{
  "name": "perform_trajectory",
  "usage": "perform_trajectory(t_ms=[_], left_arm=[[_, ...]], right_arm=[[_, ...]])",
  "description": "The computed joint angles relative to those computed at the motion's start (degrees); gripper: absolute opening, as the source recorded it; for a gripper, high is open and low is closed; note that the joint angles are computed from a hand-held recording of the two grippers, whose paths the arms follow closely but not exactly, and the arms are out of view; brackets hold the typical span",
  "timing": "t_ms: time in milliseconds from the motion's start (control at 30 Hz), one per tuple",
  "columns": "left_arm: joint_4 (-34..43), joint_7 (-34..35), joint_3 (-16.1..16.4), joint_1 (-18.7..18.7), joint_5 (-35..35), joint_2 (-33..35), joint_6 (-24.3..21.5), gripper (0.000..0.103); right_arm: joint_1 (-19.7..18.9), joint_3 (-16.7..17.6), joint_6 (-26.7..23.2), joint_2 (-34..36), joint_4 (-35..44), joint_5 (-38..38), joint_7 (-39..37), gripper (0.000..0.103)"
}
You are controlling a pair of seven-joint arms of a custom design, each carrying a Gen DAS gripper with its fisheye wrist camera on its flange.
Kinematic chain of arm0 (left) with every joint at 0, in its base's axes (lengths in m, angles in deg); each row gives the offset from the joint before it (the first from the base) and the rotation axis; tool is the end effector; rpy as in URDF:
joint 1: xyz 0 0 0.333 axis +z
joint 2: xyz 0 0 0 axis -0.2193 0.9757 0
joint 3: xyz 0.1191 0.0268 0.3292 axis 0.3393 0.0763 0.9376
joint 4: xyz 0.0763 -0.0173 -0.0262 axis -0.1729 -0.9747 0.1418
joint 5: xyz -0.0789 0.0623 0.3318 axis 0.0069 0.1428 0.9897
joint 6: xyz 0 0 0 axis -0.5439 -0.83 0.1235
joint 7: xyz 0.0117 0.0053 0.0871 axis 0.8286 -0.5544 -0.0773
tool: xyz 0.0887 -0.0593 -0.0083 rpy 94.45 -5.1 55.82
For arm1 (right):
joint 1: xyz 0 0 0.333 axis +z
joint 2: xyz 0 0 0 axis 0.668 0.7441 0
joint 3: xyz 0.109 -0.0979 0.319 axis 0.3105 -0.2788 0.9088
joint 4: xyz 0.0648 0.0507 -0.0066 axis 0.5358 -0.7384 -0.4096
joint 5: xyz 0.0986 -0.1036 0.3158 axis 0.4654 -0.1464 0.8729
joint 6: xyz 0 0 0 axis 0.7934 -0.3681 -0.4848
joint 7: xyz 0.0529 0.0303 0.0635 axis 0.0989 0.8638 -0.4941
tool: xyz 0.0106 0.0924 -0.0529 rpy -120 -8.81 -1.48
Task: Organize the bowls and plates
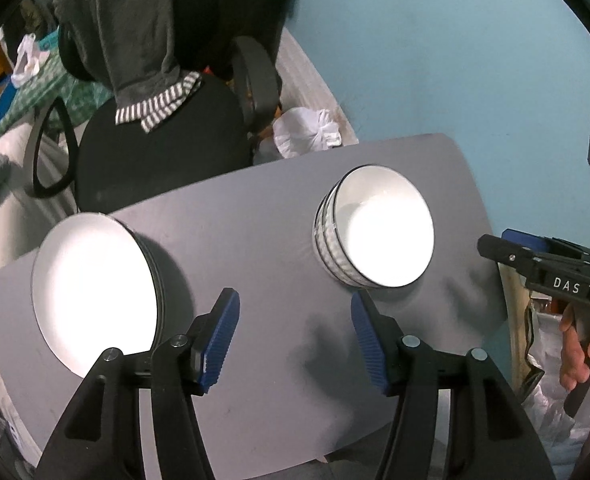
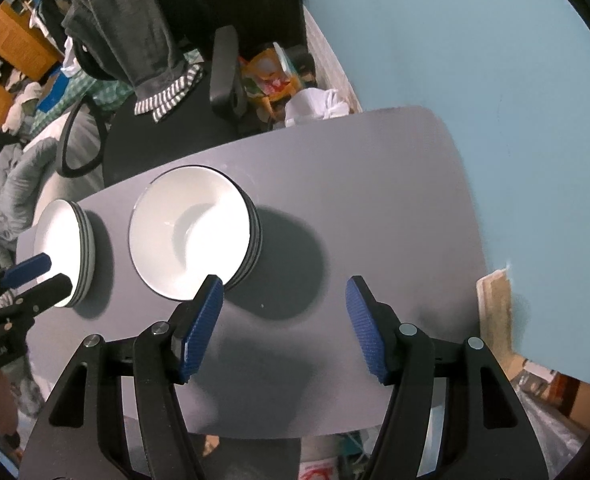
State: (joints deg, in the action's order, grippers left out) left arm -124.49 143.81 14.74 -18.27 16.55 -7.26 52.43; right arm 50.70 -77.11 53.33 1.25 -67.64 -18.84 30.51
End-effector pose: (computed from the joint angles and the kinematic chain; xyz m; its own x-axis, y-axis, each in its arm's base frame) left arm 0.5910 -0.1506 0.4952 0.2023 -0.9509 0.2342 -0.9491 -0.2493 -0.1926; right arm 0.6626 0.1284 0.5081 0.3710 -0.9222 -0.1093 -0.9233 -0.3537 -0.1499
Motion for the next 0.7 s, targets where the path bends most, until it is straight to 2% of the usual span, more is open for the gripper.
perform_trajectory(t_ms=[133, 233, 467, 700], left_arm=[[-0.14, 0.97, -0.13, 0.84, -2.26, 0.73, 0.19, 0.059], [-0.56, 3.53, -1.11, 2.10, -7.52, 1.37, 1.79, 0.065], [2.05, 4.21, -1.55, 2.67, -12.32, 5.16, 2.91, 0.065], [7.35, 2.87, -1.60, 2.77, -11.89, 10.18, -0.29, 0.065]], right_arm=[[-0.78, 0.03, -0.77, 1.14, 0.65, 0.95, -0.38, 0.063], [-1.51, 0.44, -2.11, 2.39, 2.10, 2.39, -1.05, 0.063], [-2.13, 1.16, -4.78, 6.04, 6.45, 4.10, -3.45, 0.063], [-2.49, 2.00, -14.91, 14.46, 18.80, 5.48, -4.73, 0.063]])
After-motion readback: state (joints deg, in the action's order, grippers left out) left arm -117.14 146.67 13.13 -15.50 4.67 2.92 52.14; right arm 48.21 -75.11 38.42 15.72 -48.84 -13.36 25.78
